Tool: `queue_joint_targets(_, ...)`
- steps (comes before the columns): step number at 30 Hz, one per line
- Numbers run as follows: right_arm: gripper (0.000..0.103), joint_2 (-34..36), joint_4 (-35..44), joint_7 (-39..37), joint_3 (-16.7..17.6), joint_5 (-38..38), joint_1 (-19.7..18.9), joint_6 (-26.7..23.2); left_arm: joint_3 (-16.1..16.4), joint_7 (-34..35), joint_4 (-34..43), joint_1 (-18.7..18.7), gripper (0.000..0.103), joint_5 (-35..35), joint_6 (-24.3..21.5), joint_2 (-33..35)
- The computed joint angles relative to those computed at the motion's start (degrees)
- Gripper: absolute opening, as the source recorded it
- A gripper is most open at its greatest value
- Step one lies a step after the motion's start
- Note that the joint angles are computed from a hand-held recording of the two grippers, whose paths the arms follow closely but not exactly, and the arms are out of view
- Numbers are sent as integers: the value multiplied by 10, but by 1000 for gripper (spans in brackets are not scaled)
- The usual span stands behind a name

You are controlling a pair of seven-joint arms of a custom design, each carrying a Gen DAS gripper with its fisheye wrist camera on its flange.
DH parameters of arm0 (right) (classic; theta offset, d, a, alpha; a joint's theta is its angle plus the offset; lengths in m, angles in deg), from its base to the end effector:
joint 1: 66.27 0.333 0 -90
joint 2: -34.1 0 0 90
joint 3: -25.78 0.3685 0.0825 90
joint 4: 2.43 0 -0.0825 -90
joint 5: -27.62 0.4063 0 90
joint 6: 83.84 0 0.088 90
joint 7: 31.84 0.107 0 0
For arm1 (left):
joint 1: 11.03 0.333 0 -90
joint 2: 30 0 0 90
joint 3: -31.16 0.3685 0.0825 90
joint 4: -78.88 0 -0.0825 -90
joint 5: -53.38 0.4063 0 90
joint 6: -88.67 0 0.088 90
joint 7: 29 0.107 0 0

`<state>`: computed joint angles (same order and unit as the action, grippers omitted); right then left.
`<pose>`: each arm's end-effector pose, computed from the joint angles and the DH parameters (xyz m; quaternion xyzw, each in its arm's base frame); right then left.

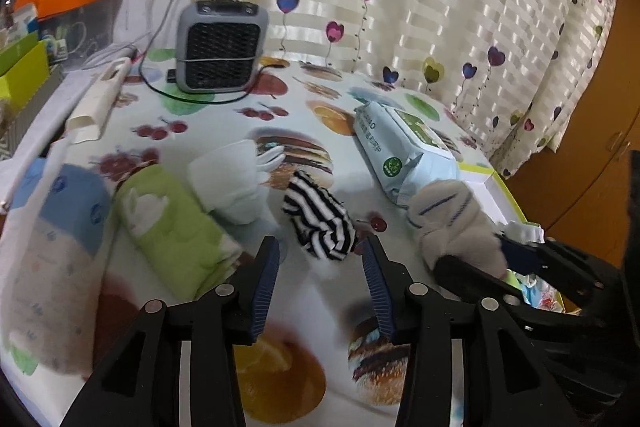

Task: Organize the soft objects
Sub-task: 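Grasp the cream rolled sock with the right gripper while the left gripper approaches the striped sock, then close the left gripper on the black-and-white striped sock and lift it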

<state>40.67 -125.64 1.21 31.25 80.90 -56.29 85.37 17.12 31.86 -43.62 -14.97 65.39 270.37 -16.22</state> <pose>0.6005 0.1091 0.4455 -0.7707 0.5121 -0.1779 0.3348 0.6100 -0.2077 0.4262 -0.6556 0.6466 -0.3581 0.1543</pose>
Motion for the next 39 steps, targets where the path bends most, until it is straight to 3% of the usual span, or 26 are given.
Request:
queue_joint_targets(4, 44, 2, 9, -11, -2, 17, -7, -2, -19, 15, 54, 9, 44, -10, -38, 43)
queue_joint_targets(14, 44, 20, 30, -20, -4, 36, -24, -14, 29, 5, 155, -47, 43, 11, -115, 121)
queue_joint_targets(20, 44, 21, 31, -24, -3, 42, -30, -20, 51, -17, 158, -64, 11, 33, -113, 125)
queue_joint_targets(30, 44, -9, 10, -61, -7, 85, -27, -16, 101, -80, 91, -106, 8, 106, -57, 58)
queue_joint_targets(39, 44, -61, -24, -116, -22, 141, 0, -2, 149, -167, 28, -149, 8, 206, -20, -19)
